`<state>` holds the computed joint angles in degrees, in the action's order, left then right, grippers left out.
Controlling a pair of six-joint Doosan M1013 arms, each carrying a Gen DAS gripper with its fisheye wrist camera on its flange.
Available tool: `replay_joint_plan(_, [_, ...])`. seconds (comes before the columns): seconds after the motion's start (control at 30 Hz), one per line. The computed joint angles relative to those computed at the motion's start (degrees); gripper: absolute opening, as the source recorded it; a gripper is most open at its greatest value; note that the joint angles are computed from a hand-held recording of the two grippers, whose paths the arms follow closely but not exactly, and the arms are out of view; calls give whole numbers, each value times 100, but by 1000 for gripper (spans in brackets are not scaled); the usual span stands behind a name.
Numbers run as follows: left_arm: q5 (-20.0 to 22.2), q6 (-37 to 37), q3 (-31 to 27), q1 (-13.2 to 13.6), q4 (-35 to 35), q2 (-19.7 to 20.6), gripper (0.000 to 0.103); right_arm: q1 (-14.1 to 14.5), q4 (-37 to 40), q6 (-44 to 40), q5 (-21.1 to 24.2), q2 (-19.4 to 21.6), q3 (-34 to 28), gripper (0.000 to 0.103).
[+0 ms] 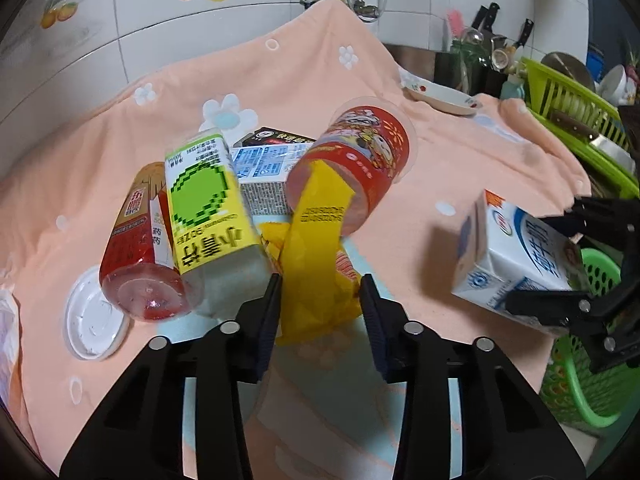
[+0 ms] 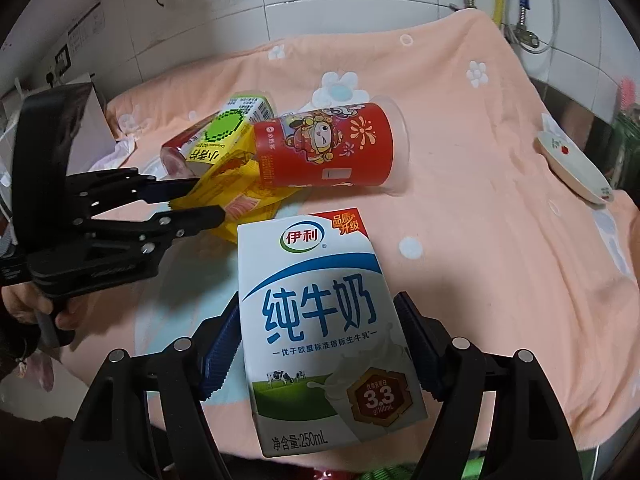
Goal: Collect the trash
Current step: 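Grasp the white milk carton with the right tool while the left tool grasps the yellow wrapper, then carry the milk carton into the green basket with the right tool while the left tool drops the wrapper there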
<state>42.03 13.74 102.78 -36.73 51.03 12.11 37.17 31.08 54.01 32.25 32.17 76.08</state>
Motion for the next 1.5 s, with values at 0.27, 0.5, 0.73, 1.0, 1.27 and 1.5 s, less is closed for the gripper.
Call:
replay_joint_plan(0.27, [-195,-88,187,-119,-16,-219,26,-38,616,-393,-231,-269,449,71])
replay_joint_plan(0.5, [-359,-210,387,-266,-53,-443,26,-16,947,-593,-427,-482,796,68])
replay_joint_plan(0.73, [-612,-430,601,-398,-26,-670,26,5,1022,-607,-583,-634,1066,68])
replay_joint_plan(1.0, [-932,-300,526,-563,-20,-683,26,-87,1542,-846,-960,-923,1521,68])
replay_joint_plan(1.27, [-1529,842,101,-725,-828,-281,26,-402,1091,54,-1563,-1443,2312,68])
replay_joint_plan(1.5, [-1796,2481,-455,-909,-2192,275,26,-738,336,1249,-1947,-1844,2950,68])
